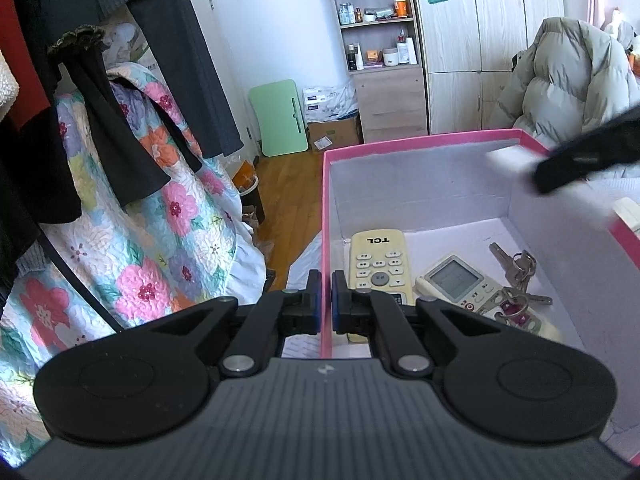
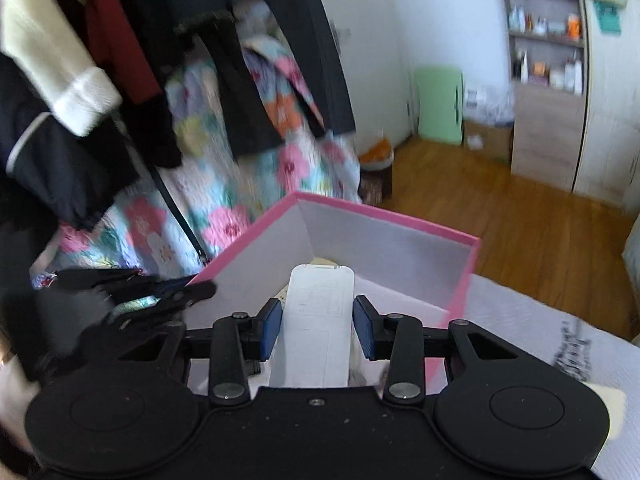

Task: Organize rigid objects
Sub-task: 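Carry the flat white rectangle over the pink box, then open the right gripper to drop the flat rectangle into the box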

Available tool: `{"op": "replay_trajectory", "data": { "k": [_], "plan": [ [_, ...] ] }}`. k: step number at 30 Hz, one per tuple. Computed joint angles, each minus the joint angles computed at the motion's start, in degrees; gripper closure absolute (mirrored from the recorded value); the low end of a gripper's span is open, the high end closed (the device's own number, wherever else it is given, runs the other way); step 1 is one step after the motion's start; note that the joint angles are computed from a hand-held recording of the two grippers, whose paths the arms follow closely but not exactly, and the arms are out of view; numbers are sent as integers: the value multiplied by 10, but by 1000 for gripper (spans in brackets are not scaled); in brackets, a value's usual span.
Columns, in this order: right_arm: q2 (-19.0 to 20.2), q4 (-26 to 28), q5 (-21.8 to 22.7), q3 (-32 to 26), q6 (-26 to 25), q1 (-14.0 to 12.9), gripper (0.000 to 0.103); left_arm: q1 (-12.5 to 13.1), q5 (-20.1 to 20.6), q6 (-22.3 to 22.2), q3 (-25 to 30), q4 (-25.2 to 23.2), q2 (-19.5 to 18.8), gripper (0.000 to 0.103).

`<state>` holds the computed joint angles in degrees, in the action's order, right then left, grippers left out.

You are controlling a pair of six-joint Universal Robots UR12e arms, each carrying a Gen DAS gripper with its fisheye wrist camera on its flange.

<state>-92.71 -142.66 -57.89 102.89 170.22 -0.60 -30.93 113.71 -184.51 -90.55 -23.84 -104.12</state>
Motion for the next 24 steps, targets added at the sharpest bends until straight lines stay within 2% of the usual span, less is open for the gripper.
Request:
{"op": "replay_trajectory", "data": {
  "k": [4, 7, 11, 13, 19, 24],
  "plan": [
    [50, 65, -18, -53, 7, 19, 59, 0, -2, 0, -1, 1, 1, 99],
    [68, 89, -46, -68, 9, 31, 58, 1, -6, 0, -2, 3, 1, 99],
    [68, 69, -85, -62, 11, 42, 57, 3, -11, -1, -4, 7, 2, 99],
    [57, 58, -79, -50, 8, 35, 57, 2, -10, 0, -4, 7, 2, 99],
    [12, 2, -14, -7, 43, -16, 54, 2, -8, 1, -5, 12, 1, 99],
    [-10, 10, -25, 8, 52, -48, 54, 1, -8, 1, -4, 11, 1, 99]
  ]
}}
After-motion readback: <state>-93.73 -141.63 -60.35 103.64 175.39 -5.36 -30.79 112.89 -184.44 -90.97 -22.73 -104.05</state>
